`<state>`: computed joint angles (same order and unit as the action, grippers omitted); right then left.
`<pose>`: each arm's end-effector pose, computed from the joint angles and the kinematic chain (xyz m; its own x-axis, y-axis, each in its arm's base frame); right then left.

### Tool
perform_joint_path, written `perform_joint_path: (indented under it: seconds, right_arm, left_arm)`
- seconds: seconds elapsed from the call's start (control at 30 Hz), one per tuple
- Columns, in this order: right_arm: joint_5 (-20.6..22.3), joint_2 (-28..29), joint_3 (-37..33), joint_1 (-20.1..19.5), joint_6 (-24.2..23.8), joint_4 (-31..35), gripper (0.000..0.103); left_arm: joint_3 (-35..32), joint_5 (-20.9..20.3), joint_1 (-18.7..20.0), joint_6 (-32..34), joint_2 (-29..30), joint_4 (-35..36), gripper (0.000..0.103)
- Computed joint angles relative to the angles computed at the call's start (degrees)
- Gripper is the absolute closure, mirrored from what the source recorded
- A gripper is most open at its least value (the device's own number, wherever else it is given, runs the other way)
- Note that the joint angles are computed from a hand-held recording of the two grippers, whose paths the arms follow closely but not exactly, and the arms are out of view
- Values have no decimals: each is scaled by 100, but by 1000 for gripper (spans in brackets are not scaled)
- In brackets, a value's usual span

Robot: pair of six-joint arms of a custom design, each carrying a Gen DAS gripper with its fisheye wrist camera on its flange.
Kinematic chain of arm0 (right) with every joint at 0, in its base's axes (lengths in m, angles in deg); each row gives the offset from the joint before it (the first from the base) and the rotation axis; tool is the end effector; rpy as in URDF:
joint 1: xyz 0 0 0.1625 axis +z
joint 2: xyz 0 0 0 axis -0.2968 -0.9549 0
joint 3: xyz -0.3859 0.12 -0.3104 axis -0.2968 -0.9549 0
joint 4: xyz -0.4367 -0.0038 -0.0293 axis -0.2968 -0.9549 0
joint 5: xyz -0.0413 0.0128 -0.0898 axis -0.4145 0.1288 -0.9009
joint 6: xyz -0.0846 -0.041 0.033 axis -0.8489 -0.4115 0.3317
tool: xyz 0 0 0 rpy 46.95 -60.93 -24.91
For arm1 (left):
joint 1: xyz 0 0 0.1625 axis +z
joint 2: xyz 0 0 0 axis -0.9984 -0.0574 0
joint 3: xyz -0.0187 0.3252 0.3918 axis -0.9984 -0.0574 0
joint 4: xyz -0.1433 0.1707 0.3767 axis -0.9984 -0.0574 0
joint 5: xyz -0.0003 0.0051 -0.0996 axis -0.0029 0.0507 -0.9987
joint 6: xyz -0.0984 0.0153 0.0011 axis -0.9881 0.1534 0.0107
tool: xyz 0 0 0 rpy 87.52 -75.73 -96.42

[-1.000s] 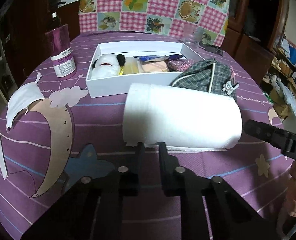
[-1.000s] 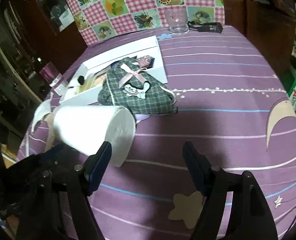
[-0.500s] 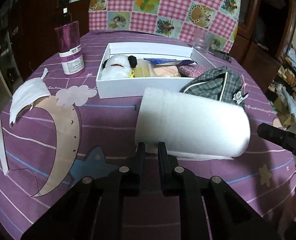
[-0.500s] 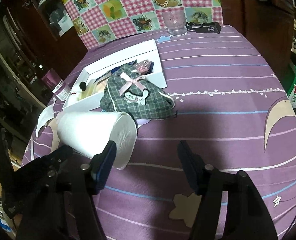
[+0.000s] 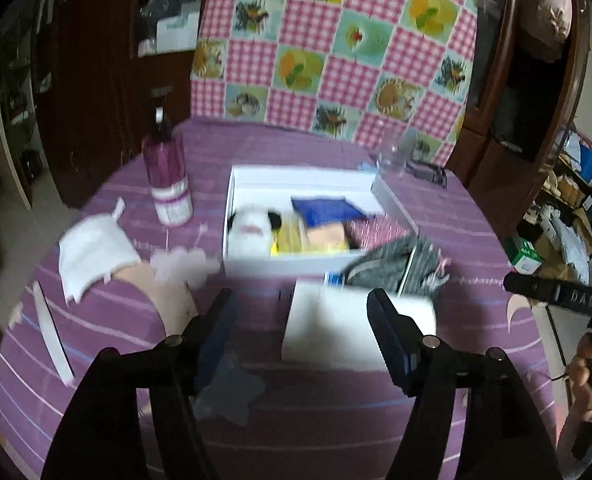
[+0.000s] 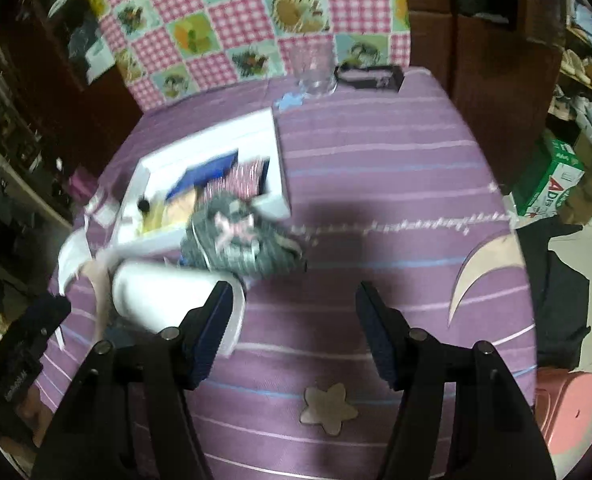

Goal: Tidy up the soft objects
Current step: 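Move the right gripper to the green plaid bag beside the paper roll, then close the right gripper on the green plaid bag with pink bow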

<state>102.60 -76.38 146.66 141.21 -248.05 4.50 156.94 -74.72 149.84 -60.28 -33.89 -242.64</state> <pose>0.2966 -0.3602 -0.0194 -0.8010 0.3980 0.4473 -0.1948 0.5332 -0.8232 -0.0218 -0.4394 0.2932 -0.7382 0.4078 -0.5374 0.6458 0.6575 -0.3881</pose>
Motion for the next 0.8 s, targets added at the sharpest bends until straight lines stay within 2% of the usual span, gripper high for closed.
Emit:
perform_joint_path:
  seconds: [0.07,0.13,0.27,0.3,0.4,0.5,0.6,0.8]
  right_arm:
    - [-70,-137,-86,43,122,97,38]
    - [-181,-223,-321,40,464,542,38]
    - [-392,-182,-977,-91,1481,1854,38]
    - [-539,-197,-1075,-163,1629,2054,38]
    - [-1218,-333,-1061,-436,1814,2110,38]
    - [-1680,-354,-1009,-685,1516,1953,38]
    - [-1771,-278,-999,-793,1269,1827,38]
    - [-1827,-111,-1110,-953,711,1759,38]
  left_arm:
    - [-170,-66,-120,-51,36,204,35]
    - [-290,-75,-209,-126,110,296,35]
    - [-570,130,-444,-165,399,451,35]
    - [-620,188,-485,-185,468,464,35]
    - [-913,146,-486,-307,688,813,35]
    - [-1271,-88,-346,-428,900,1334,35]
    - [-1497,-147,-233,-518,1108,1613,35]
    - [-1653,-345,130,-434,1492,1598,35]
